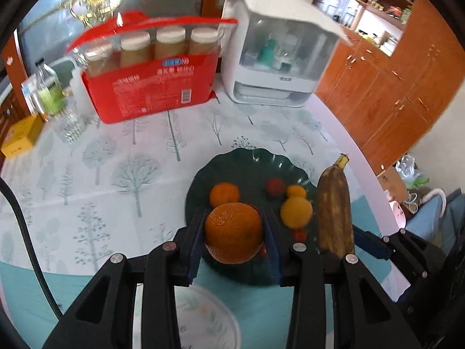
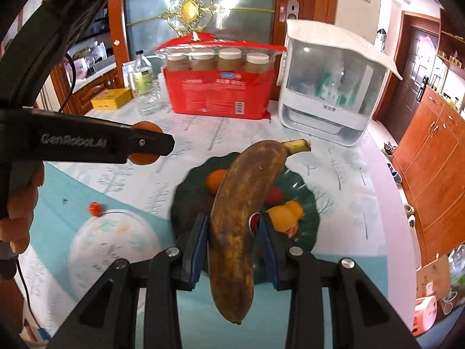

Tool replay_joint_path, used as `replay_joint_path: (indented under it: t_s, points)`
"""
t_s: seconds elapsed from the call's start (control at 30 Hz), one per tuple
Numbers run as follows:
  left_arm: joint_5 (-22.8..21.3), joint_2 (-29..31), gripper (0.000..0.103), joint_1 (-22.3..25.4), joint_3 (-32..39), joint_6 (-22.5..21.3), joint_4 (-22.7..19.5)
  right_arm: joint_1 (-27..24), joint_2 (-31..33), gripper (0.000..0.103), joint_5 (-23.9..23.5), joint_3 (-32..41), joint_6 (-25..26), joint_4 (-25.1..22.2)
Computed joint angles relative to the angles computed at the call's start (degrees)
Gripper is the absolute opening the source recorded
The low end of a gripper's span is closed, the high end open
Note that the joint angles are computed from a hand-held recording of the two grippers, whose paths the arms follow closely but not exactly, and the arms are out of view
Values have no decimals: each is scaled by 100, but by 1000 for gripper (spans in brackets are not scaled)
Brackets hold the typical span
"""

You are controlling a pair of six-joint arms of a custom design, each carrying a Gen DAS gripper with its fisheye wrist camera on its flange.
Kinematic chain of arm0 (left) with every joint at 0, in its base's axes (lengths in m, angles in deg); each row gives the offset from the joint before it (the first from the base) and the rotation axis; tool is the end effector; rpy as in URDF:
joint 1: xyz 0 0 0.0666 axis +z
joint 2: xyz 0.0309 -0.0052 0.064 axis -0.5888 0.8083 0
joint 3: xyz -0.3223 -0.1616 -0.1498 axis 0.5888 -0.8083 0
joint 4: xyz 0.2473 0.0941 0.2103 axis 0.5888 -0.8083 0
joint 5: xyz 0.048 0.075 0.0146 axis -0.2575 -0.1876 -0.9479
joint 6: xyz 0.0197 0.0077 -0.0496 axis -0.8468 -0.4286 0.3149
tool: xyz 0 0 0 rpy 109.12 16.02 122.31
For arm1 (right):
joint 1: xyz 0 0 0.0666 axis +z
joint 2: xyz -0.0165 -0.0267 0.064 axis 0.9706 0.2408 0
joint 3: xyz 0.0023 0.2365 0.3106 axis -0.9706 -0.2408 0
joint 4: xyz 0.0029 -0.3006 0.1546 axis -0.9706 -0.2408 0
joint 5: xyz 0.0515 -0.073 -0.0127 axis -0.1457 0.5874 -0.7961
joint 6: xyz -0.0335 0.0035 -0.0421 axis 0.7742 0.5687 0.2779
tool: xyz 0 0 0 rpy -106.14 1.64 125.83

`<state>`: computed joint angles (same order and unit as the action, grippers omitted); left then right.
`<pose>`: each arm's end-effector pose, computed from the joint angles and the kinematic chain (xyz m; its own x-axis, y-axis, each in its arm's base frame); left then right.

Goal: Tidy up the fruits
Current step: 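Carry the mandarin and banana over the green leaf plate with both tools, then lower both fruits onto the green plate and open both tools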

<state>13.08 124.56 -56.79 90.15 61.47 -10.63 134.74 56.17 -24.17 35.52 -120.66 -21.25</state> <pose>0.4414 -0.1816 0.4417 -0.6896 0.5103 -0.5138 0.6780 0.7042 -0.2107 0.2791 0.4151 0.4352 -0.7612 0.1288 -0.6357 0.2246 0.9718 -0.0722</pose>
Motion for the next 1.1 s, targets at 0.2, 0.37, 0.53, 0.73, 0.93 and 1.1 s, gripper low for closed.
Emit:
replay_joint_path:
  t_s: [0.2,0.37,0.53,0.73,0.93,1.1]
  points:
    - [-526,506,36,-392,18,503,262,-476,-278,35,-529,-991,744,1109]
    - [-745,834,37,-578,83,727,309,-722,-323,36,-959,-1419,1059,1690]
    - [-896,995,37,-679,115,786,302,-797,-339,37,-1099,-1585,1305,1940]
    - [-944,899,55,-688,14,758,434,-713,-396,44,-777,-1508,1627,2008]
    - [-970,754,60,-629,-77,665,491,-708,-410,45,-779,-1478,1551,2026]
    - [-911,620,62,-521,-112,643,486,-658,-438,45,-679,-1408,1386,1956]
